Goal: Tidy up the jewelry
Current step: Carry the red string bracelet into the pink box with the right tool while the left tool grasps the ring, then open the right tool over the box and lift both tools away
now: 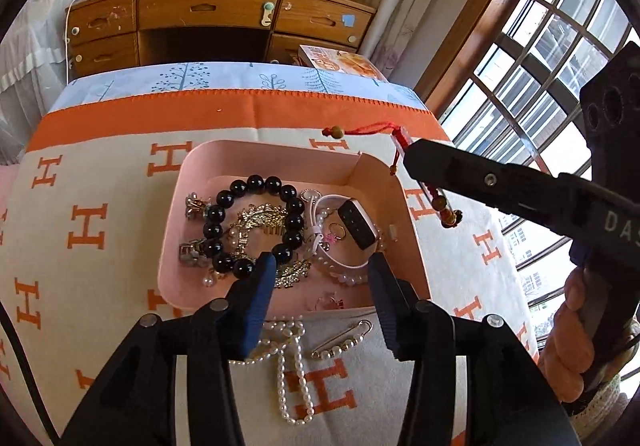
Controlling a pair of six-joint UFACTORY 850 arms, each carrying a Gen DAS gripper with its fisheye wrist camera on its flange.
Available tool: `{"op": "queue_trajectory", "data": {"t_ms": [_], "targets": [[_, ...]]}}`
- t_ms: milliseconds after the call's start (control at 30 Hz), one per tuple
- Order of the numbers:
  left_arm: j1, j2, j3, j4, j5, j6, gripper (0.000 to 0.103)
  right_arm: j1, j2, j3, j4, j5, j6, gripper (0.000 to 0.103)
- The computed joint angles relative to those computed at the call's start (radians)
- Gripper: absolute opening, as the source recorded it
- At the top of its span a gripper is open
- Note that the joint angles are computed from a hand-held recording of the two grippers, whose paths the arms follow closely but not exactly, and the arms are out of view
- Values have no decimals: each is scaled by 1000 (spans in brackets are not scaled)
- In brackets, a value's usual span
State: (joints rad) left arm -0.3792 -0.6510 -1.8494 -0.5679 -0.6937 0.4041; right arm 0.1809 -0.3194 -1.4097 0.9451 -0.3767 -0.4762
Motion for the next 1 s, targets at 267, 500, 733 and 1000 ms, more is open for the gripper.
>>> {"op": "queue_trajectory", "data": {"t_ms": [267,500,733,1000], "targets": [[15,120,150,51,126,-17,47,24,-69,-81,-260,-21,237,7],[31,188,235,118,179,-67,54,25,-109,-126,-429,-54,429,9],[50,246,291,83,205,-53,56,46,-59,-90,-480,-48,466,9],[51,332,391,52,235,-35,59,76,-3,-62,-453,-36,421,9]]}}
